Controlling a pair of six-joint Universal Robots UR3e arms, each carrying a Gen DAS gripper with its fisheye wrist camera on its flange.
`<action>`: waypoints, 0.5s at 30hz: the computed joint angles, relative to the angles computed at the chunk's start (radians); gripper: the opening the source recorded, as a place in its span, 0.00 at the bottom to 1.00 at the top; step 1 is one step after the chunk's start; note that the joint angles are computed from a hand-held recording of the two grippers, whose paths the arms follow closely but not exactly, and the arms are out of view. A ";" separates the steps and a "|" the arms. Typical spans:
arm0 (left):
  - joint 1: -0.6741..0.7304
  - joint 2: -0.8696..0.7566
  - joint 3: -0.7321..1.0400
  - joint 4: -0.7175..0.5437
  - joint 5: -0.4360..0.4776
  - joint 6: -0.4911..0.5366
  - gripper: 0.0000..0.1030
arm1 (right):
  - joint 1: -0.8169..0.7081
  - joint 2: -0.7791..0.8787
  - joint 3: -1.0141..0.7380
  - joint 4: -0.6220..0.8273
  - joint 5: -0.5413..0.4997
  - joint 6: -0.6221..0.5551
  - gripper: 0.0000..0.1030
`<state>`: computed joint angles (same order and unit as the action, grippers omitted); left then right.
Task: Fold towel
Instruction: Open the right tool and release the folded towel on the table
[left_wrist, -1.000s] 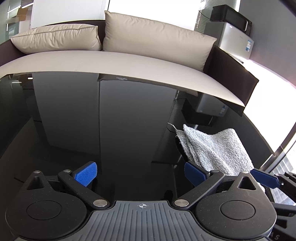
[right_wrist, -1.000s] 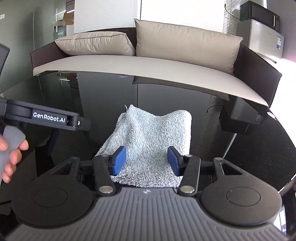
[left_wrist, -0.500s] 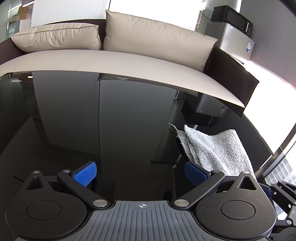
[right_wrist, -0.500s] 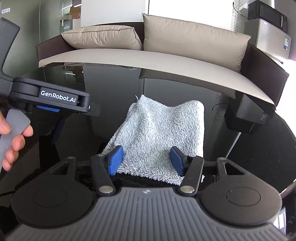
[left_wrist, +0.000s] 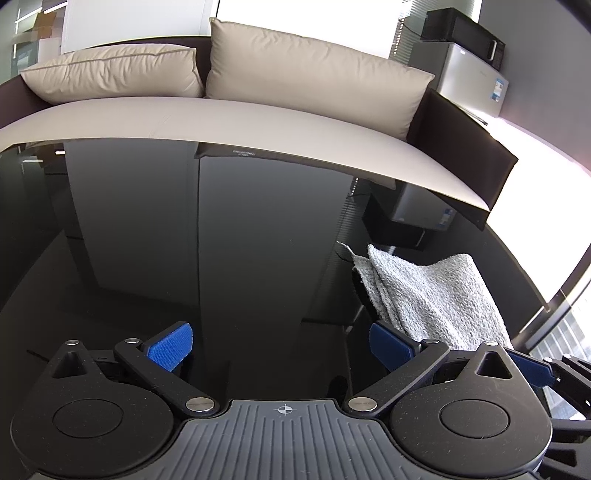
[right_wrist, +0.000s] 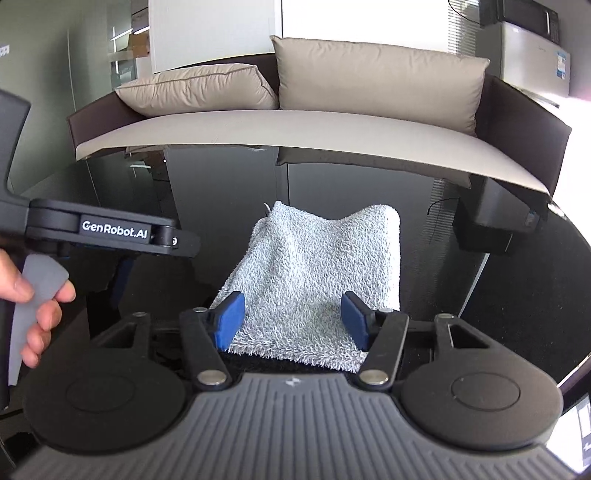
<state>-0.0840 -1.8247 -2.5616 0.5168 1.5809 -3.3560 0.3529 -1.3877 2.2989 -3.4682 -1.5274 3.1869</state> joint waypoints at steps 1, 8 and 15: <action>0.000 0.000 -0.001 0.000 -0.001 0.000 0.99 | -0.005 0.001 0.002 -0.003 0.001 0.004 0.59; 0.006 0.007 -0.004 -0.002 -0.008 0.006 0.99 | -0.035 -0.002 0.026 -0.065 0.016 0.027 0.66; -0.006 0.004 -0.004 0.013 -0.003 -0.001 0.99 | -0.057 -0.024 0.056 -0.126 0.003 0.036 0.89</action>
